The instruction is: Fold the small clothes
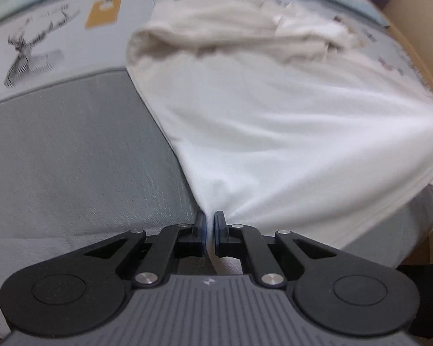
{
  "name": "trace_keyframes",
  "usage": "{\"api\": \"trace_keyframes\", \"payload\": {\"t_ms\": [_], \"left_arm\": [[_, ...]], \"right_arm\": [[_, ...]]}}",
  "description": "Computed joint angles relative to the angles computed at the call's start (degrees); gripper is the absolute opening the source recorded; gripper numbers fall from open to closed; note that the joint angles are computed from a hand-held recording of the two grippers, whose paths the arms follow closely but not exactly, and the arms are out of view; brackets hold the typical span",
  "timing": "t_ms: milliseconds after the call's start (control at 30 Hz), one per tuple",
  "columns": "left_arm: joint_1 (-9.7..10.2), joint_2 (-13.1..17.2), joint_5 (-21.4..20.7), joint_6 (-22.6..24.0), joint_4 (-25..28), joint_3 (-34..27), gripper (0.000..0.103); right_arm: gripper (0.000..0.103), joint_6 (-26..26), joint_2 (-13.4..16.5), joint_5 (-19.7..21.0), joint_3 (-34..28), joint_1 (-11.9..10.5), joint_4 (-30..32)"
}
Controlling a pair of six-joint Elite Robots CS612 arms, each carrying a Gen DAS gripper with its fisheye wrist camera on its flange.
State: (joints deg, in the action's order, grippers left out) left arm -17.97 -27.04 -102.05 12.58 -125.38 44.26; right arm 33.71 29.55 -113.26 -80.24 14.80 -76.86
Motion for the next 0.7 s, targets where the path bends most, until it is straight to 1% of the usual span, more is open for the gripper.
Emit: {"api": "trace_keyframes", "payload": {"t_ms": [33,67,100,133,167,200,233,267,300,333,367,400,467,533,567,600,667,700], "left_arm": [[0.17,-0.34,0.33,0.38,0.24,0.29,0.005],[0.25,-0.70,1.40,1.54,0.85,0.68,0.005],[0.22,-0.97,3.40,3.07,1.85,1.01,0.005],[0.12,-1.11,5.66,4.50,2.99,1.09,0.005],[-0.07,-1.27,8.49,6.22,3.31,1.44,0.006],[-0.14,-1.38,10.46,7.32,3.51,1.63,0.006],[-0.04,-1.23,10.99,7.37,4.17,1.26,0.006],[0.22,-0.96,10.06,6.88,5.14,0.47,0.007],[0.60,-0.69,8.04,6.16,5.90,-0.36,0.007],[0.91,-0.59,6.36,5.12,6.09,-0.81,0.008],[1.06,-0.50,5.57,4.22,6.22,-1.14,0.014],[1.14,-0.41,5.04,3.52,6.38,-1.41,0.016],[1.24,-0.37,4.81,2.84,7.21,-1.78,0.019],[1.21,0.07,5.02,2.74,8.79,-2.73,0.020],[1.19,0.19,5.29,3.07,9.47,-3.00,0.023],[1.10,0.95,5.56,3.25,10.51,-4.37,0.025],[1.04,0.71,5.87,4.13,11.01,-3.79,0.027],[0.96,0.25,6.16,4.95,11.11,-2.84,0.027]], "right_arm": [[0.006,-1.34,-0.06,2.58,-1.29,-0.20,4.11],[0.006,-2.23,-0.10,6.41,-2.49,-0.56,8.88],[0.006,-3.67,-0.36,11.83,-3.01,-1.23,13.89],[0.005,-6.32,-0.48,14.88,-2.90,-1.09,18.91],[0.000,-9.35,-0.87,15.52,-2.07,-0.72,22.64],[0.000,-12.72,-1.43,13.76,-0.70,-0.09,26.28],[0.000,-14.57,-1.55,11.55,0.03,0.51,27.81],[0.000,-14.96,-1.37,11.49,-0.07,0.57,27.77],[0.000,-13.97,-1.10,12.09,-0.44,0.39,26.62],[0.000,-11.81,-0.70,12.31,-1.11,0.09,24.04],[0.003,-9.91,-0.37,12.17,-1.42,-0.07,21.28],[0.005,-7.78,0.07,11.86,-1.89,-0.28,18.36],[0.015,-4.02,0.03,10.41,-0.60,-0.54,15.01],[0.017,-1.76,-0.27,10.15,1.01,-0.88,15.46],[0.017,-1.47,-0.56,10.39,1.99,-1.02,16.71],[0.018,-1.41,-0.94,10.82,3.04,-1.08,18.35],[0.018,-3.10,-1.80,12.77,5.36,-1.29,21.28],[0.018,-4.34,-2.09,12.82,6.16,-1.27,22.84]]}}
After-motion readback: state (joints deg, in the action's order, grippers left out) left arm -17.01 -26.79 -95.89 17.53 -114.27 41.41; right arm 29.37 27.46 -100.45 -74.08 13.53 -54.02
